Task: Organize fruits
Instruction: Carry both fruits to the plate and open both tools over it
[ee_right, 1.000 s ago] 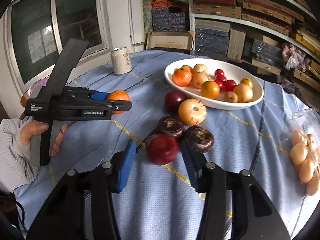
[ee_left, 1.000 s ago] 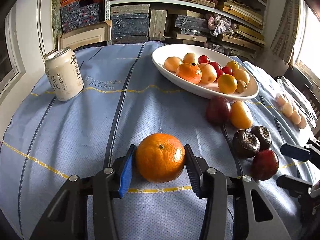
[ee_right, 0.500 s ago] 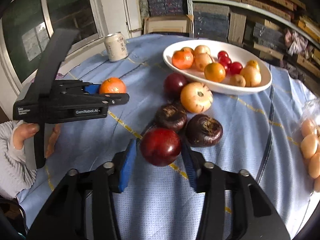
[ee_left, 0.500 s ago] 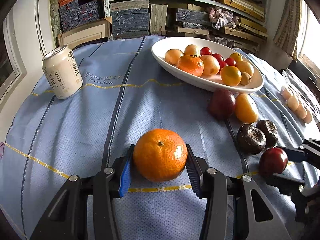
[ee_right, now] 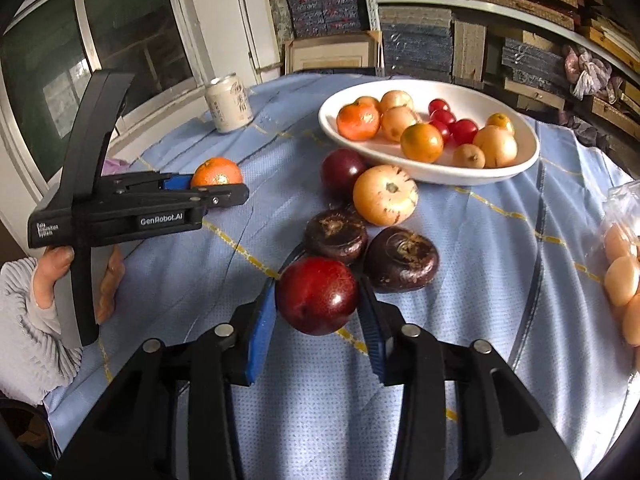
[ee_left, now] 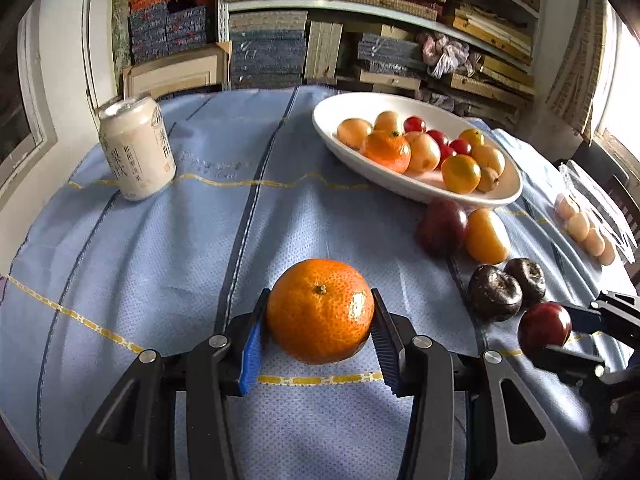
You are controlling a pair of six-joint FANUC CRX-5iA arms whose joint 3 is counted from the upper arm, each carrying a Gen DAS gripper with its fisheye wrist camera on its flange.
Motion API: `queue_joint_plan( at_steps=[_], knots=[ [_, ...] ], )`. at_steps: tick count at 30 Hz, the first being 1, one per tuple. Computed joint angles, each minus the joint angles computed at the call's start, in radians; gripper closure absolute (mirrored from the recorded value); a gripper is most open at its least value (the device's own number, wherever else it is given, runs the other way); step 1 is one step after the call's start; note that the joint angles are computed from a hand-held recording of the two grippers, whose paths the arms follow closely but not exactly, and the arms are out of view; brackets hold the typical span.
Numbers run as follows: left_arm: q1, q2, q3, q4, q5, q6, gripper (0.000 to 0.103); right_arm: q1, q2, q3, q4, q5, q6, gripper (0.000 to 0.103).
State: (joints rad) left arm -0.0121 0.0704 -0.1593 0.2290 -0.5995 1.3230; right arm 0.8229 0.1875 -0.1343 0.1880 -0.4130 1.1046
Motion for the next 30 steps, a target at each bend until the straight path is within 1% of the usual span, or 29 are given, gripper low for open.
queue_joint_plan(
  at_steps=[1,2,5,7,8,9,11,12,13,17,19,22,24,25,26,27,28,30],
  knots=[
    [-0.002,-0.009,-0.011,0.005,0.016,-0.007,0.055,0.000,-0.013,-0.031,0.048,0.036,-0.053,0.064],
    [-0.005,-0.016,-0.020,0.006,0.029,-0.015,0.055,-0.002,-0.021,-0.045,0.069,0.054,-0.077,0.064],
    [-0.020,-0.026,-0.018,-0.012,0.034,-0.015,0.055,-0.020,-0.052,-0.087,0.121,0.109,-0.152,0.064],
    [-0.025,-0.030,-0.014,0.007,0.040,-0.028,0.055,-0.040,-0.076,-0.125,0.186,0.155,-0.240,0.064],
    [-0.029,-0.025,0.001,-0.001,0.036,-0.022,0.055,-0.060,-0.091,-0.159,0.272,0.191,-0.339,0.064],
    [-0.034,-0.015,0.026,-0.011,0.027,-0.014,0.055,-0.077,-0.099,-0.176,0.329,0.209,-0.408,0.064],
    [-0.042,0.018,0.092,-0.029,-0.001,0.004,0.055,-0.105,-0.102,-0.169,0.347,0.209,-0.451,0.064],
    [-0.046,0.050,0.148,-0.030,-0.037,0.007,0.055,-0.114,-0.098,-0.160,0.357,0.205,-0.466,0.064],
    [-0.048,0.074,0.185,-0.021,-0.055,0.004,0.055,-0.120,-0.093,-0.149,0.360,0.198,-0.470,0.064],
    [-0.068,0.188,0.362,-0.043,-0.119,0.051,0.055,-0.151,-0.019,-0.030,0.324,0.148,-0.432,0.064],
    [-0.074,0.254,0.454,-0.042,-0.157,0.075,0.055,-0.168,0.040,0.061,0.265,0.125,-0.375,0.064],
    [-0.078,0.350,0.593,-0.054,-0.224,0.114,0.055,-0.189,0.125,0.180,0.209,0.094,-0.329,0.064],
    [-0.083,0.441,0.735,-0.086,-0.293,0.155,0.055,-0.205,0.199,0.304,0.126,0.042,-0.250,0.064],
    [-0.085,0.470,0.779,-0.094,-0.313,0.168,0.055,-0.211,0.237,0.367,0.090,0.007,-0.210,0.064],
    [-0.088,0.516,0.850,-0.108,-0.346,0.187,0.055,-0.215,0.274,0.428,0.064,-0.028,-0.176,0.064],
    [-0.090,0.560,0.919,-0.119,-0.379,0.202,0.055,-0.219,0.308,0.486,0.042,-0.065,-0.142,0.064],
    [-0.090,0.588,0.961,-0.124,-0.399,0.209,0.055,-0.221,0.344,0.545,0.027,-0.104,-0.114,0.064],
    [-0.095,0.662,1.075,-0.142,-0.451,0.233,0.055,-0.230,0.422,0.684,-0.025,-0.204,-0.047,0.064]
  ],
)
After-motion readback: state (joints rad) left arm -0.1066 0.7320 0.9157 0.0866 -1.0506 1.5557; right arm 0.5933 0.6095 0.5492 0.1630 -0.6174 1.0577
